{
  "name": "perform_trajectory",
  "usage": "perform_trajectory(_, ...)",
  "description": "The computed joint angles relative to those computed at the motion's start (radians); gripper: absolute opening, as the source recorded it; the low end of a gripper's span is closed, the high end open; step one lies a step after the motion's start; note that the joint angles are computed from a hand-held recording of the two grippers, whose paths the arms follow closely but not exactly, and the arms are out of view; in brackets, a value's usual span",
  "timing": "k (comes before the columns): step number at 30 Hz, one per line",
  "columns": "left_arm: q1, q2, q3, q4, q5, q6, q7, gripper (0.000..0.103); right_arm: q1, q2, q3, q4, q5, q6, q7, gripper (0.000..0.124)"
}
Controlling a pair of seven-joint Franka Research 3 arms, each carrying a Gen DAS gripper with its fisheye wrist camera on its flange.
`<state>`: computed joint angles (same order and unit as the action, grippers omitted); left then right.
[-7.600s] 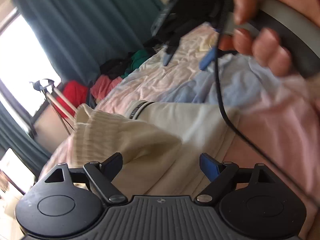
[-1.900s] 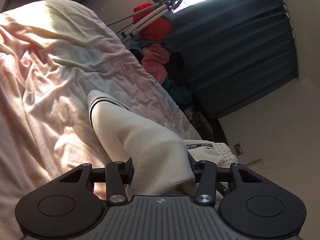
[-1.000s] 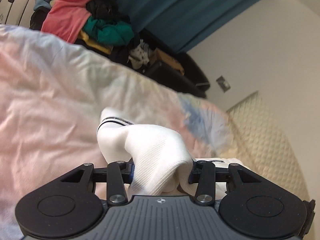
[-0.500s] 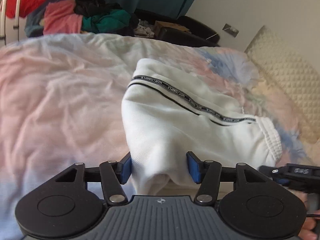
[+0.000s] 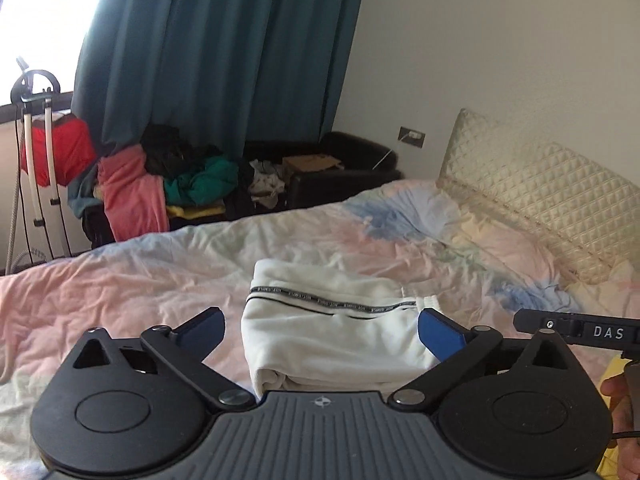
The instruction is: Fold clothes
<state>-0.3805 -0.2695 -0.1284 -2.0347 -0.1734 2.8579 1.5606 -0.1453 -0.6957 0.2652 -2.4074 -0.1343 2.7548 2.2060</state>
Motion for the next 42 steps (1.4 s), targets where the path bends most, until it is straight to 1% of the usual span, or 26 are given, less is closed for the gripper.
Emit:
perform_trajectory(1,0.006,-0.035,-0.008,-0.017,0.01,-0.001,-0.014,0.103,0.009,-0.023,-0.001,-0.006,0.001,-0.004,-0.003,0.069)
perform_trajectory(2,0.01,-0.069,-0.013,-0.033,0.021,-0.003,-0.028,0.103,0.017,-0.046,0.0,-0.011,0.002,-0.007,-0.006,0.073)
perform_trajectory(4,0.029,-0.134,-0.035,-0.071,0.072,0.003,-0.071,0.103,0.013,-0.098,0.019,-0.032,-0.002,-0.002,0.002,0.086)
perform_trajectory(5,0.029,-0.164,-0.037,-0.091,0.093,0.005,-0.084,0.103,0.008,-0.126,0.032,-0.044,-0.005,0.003,0.008,0.087)
perform_trajectory(10,0.027,-0.304,-0.041,-0.18,0.177,-0.024,-0.15,0.103,0.003,-0.217,0.078,-0.082,0.001,-0.002,0.026,0.088)
perform_trajectory(15,0.068,-0.42,-0.079,-0.275,0.286,-0.021,-0.234,0.103,-0.005,-0.278,0.128,-0.128,0.0,0.01,0.05,0.088)
perform_trajectory(22,0.043,-0.523,-0.065,-0.412,0.336,-0.01,-0.316,0.103,-0.047,-0.343,0.223,-0.205,-0.017,0.057,0.115,0.088)
perform_trajectory(24,0.041,-0.542,-0.062,-0.451,0.344,0.009,-0.34,0.103,-0.056,-0.35,0.246,-0.225,-0.02,0.069,0.134,0.088)
perform_trajectory(28,0.014,-0.551,-0.035,-0.505,0.347,0.039,-0.356,0.103,-0.074,-0.352,0.286,-0.259,-0.027,0.084,0.176,0.088)
perform_trajectory(29,0.021,-0.554,-0.038,-0.515,0.355,0.043,-0.36,0.103,-0.077,-0.352,0.295,-0.267,-0.03,0.09,0.186,0.088)
perform_trajectory(32,0.068,-0.559,-0.073,-0.54,0.393,0.069,-0.388,0.103,-0.082,-0.345,0.319,-0.283,-0.043,0.095,0.205,0.088)
perform_trajectory(34,0.073,-0.555,-0.076,-0.55,0.408,0.079,-0.4,0.103,-0.092,-0.346,0.339,-0.285,-0.06,0.088,0.215,0.088)
perform_trajectory(36,0.064,-0.548,-0.065,-0.557,0.41,0.085,-0.408,0.103,-0.088,-0.341,0.339,-0.288,-0.069,0.094,0.221,0.088)
perform_trajectory(40,0.071,-0.526,-0.06,-0.558,0.414,0.089,-0.432,0.103,-0.087,-0.334,0.345,-0.29,-0.081,0.095,0.237,0.088)
perform_trajectory(42,0.079,-0.519,-0.061,-0.558,0.418,0.088,-0.442,0.103,-0.088,-0.339,0.346,-0.304,-0.078,0.121,0.257,0.088)
